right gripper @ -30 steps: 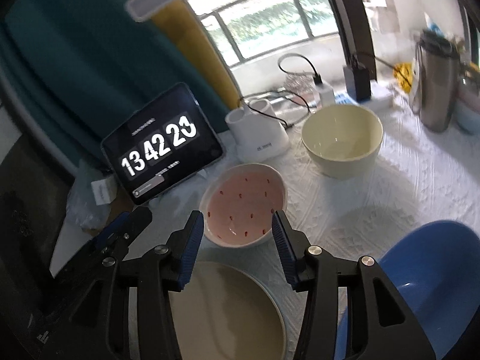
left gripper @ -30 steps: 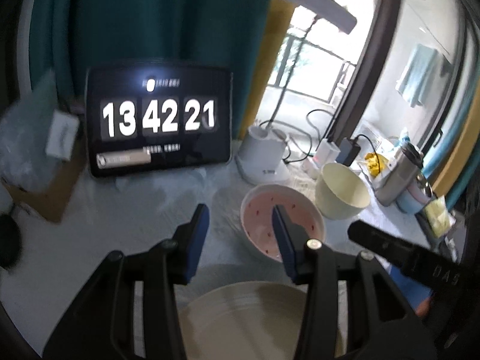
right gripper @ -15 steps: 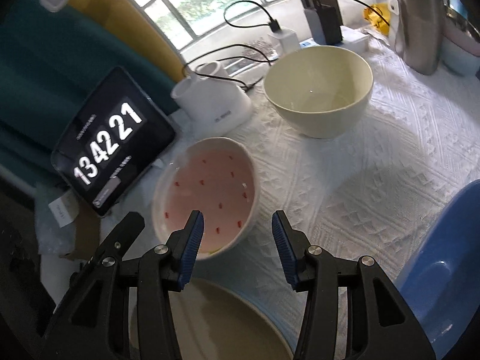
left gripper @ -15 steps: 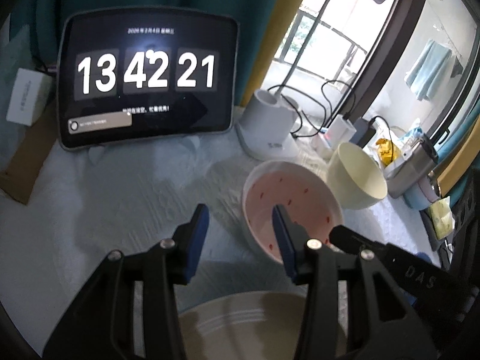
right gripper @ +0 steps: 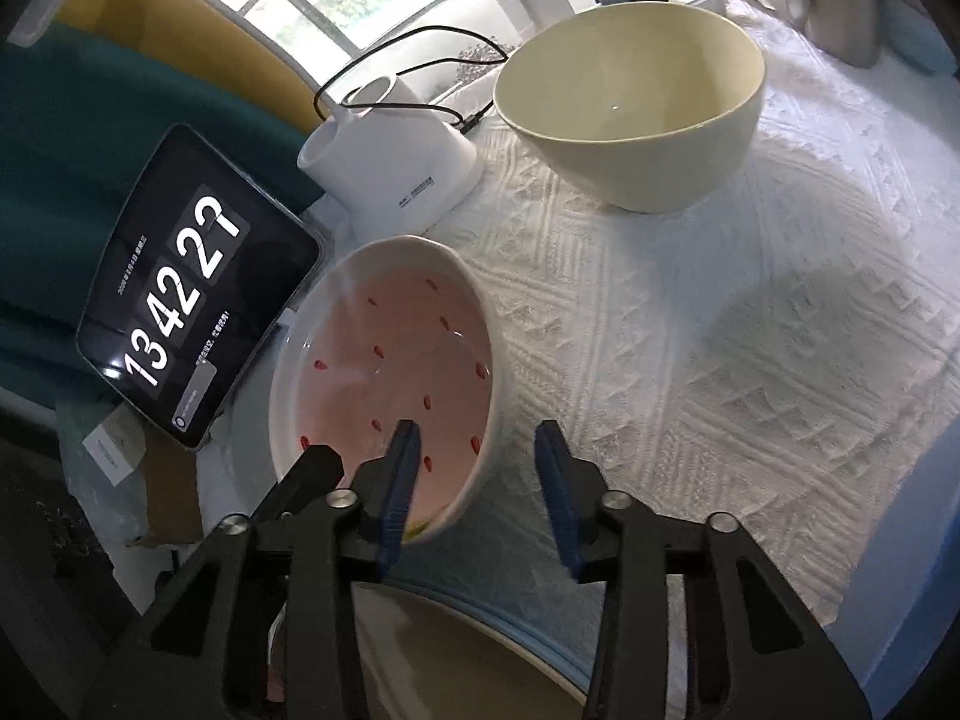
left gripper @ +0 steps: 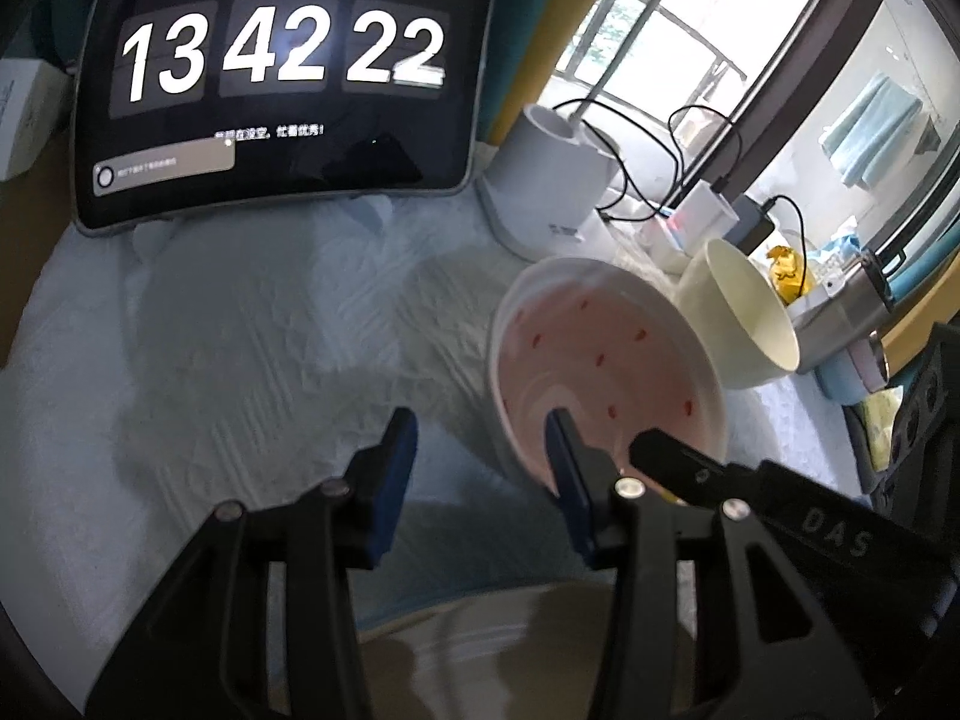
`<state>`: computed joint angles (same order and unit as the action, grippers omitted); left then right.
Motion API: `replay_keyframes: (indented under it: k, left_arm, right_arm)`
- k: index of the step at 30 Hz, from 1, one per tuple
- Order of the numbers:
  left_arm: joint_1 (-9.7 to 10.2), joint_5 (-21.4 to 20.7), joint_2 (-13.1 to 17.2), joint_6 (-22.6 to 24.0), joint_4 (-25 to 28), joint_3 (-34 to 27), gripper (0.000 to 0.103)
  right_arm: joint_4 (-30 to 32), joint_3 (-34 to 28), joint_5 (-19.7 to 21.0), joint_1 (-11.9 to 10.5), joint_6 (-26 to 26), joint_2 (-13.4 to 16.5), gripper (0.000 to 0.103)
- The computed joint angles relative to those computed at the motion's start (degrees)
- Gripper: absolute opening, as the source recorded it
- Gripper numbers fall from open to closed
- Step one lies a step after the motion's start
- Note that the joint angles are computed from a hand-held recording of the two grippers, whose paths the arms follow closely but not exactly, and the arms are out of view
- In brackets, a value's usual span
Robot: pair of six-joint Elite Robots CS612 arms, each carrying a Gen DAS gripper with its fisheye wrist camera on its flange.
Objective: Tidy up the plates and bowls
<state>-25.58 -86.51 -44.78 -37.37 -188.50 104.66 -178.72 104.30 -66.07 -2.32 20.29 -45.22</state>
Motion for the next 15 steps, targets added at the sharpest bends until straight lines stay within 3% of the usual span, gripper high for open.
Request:
replay_keyframes:
  k: [3,9,15]
  left_arm:
    - [-0.01,0.1,0.2,0.1,0.0,-0.2,0.046]
    - [0.13,-0.9,1.0,0.2,-0.2,-0.8,0.045]
    - [-0.12,-2.3,1.4,2.8,-1.5,-0.9,0.029]
  right_arm:
    - [0.2,-0.4,-0.1,0.3,-0.2,0.5,0.03]
    - [-1.7,-0.4,-0.2,0.3,-1.2,1.0,0.025]
    - [-2.1,-0.4,-1.2,0.7,-1.9,1.0,0.023]
